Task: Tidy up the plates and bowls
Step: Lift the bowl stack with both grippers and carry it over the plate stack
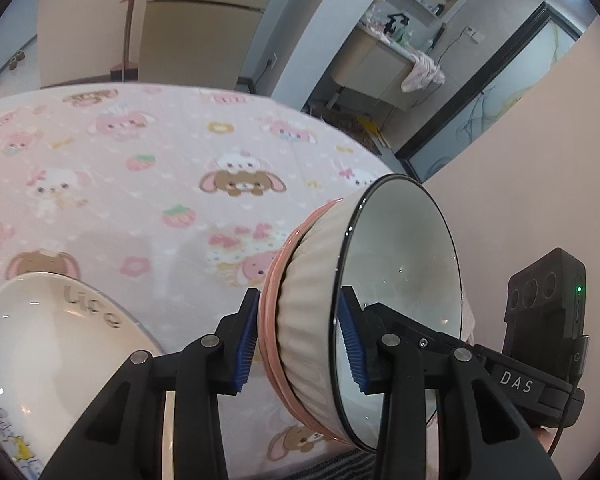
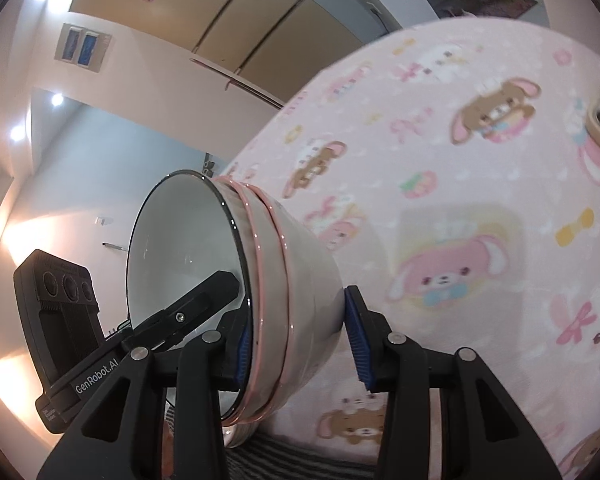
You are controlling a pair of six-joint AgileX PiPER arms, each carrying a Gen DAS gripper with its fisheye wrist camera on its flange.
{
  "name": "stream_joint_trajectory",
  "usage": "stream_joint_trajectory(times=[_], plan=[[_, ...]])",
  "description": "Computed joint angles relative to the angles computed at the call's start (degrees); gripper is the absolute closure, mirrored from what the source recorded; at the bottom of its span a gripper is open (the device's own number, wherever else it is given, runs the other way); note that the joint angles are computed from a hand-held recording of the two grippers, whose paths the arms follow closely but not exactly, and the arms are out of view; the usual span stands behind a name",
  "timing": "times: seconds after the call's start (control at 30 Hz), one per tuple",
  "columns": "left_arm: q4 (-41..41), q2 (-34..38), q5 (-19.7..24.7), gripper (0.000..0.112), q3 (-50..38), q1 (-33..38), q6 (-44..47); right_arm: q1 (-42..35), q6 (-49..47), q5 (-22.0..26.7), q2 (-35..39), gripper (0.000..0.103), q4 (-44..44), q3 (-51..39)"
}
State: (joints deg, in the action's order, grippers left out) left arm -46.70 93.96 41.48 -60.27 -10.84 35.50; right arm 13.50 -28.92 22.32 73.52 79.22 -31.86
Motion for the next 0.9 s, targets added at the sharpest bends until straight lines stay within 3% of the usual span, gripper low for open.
stream_joint_trajectory(times=[0.23,0.47,0.9], plan=[[1.8,-5.8,4.1,0.071,0.9,7.7,1.1,9.5,13.6,-4.6,1.3,0.063,-9.9,-6.6],[1.6,-9.0,9.9,0.071,2.2,20.3,6.4,18.4,15.1,-7.4,8.1,0.063,-8.7,-14.1],[1.1,-11.5,13.5,0.071,5.0,34.8,15.7,27.5,14.6,-7.9,19.3,0.063,-6.1,-24.5]])
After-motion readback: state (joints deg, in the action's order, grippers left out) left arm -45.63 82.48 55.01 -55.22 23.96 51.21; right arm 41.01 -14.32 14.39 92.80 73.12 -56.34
